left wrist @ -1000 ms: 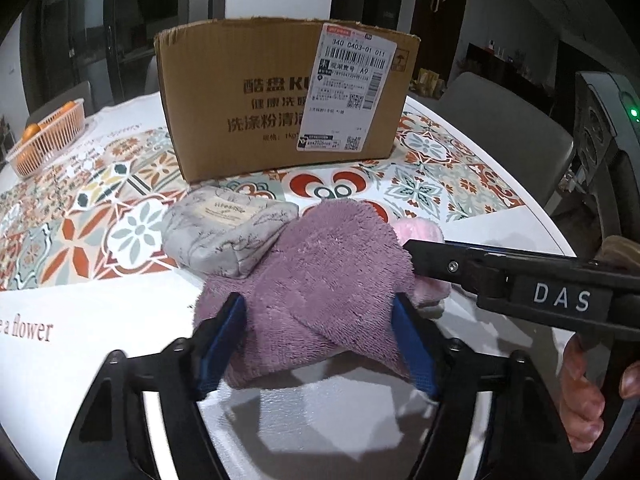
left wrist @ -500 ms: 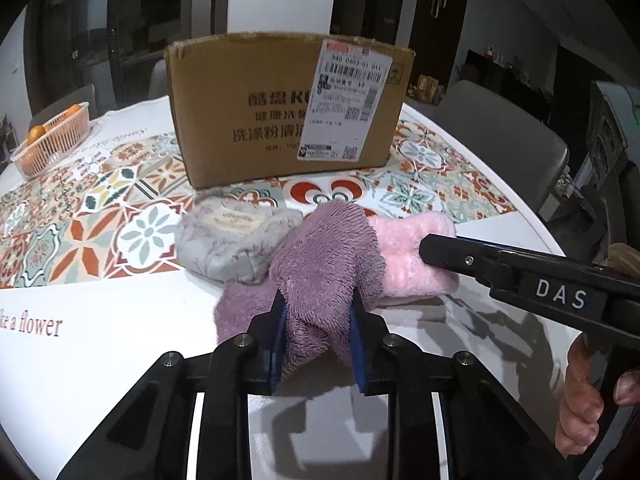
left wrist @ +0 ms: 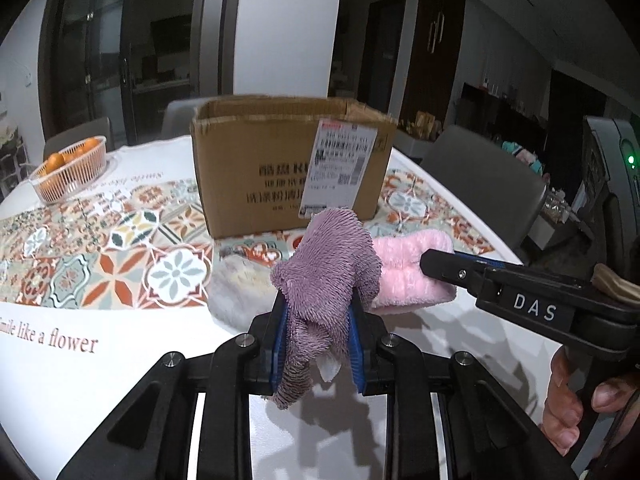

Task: Organize soft objects
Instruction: 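Grasp the mauve towel with the left tool while the right tool grasps the pink fuzzy item, then carry the mauve towel and pink fuzzy item over the box with both tools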

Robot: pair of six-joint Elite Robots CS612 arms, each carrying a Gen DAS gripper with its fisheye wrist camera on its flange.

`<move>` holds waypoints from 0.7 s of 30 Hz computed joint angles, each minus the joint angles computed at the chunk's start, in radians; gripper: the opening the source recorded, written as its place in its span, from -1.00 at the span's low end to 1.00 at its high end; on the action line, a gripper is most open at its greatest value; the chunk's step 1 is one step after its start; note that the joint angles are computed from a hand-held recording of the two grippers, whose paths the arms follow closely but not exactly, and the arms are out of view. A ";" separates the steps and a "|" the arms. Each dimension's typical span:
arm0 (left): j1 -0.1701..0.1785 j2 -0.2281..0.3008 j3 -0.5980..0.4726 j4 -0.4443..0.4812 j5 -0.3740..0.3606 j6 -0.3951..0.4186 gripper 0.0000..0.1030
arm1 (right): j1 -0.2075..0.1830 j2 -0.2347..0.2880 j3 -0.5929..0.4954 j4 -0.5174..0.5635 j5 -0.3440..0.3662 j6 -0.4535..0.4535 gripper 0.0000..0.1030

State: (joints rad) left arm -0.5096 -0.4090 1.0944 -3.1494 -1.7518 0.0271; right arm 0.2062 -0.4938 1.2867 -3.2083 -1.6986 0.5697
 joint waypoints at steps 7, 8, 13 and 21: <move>0.001 -0.020 0.030 -0.079 0.017 -0.006 -0.49 | 0.014 -0.017 0.014 -0.039 -0.060 -0.016 -0.58; 0.002 -0.022 0.032 -0.086 0.016 -0.008 -0.49 | 0.017 -0.020 0.016 -0.048 -0.073 -0.019 -0.58; 0.002 -0.032 0.047 -0.126 0.027 -0.002 -0.49 | 0.023 -0.028 0.024 -0.084 -0.097 -0.035 -0.58; 0.003 -0.043 0.060 -0.183 0.041 -0.002 -0.49 | 0.029 -0.038 0.028 -0.124 -0.122 -0.043 -0.58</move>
State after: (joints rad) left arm -0.5070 -0.4515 1.1542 -3.3324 -1.7108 0.0255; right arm 0.2355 -0.5314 1.3150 -3.3328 -1.8204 0.5269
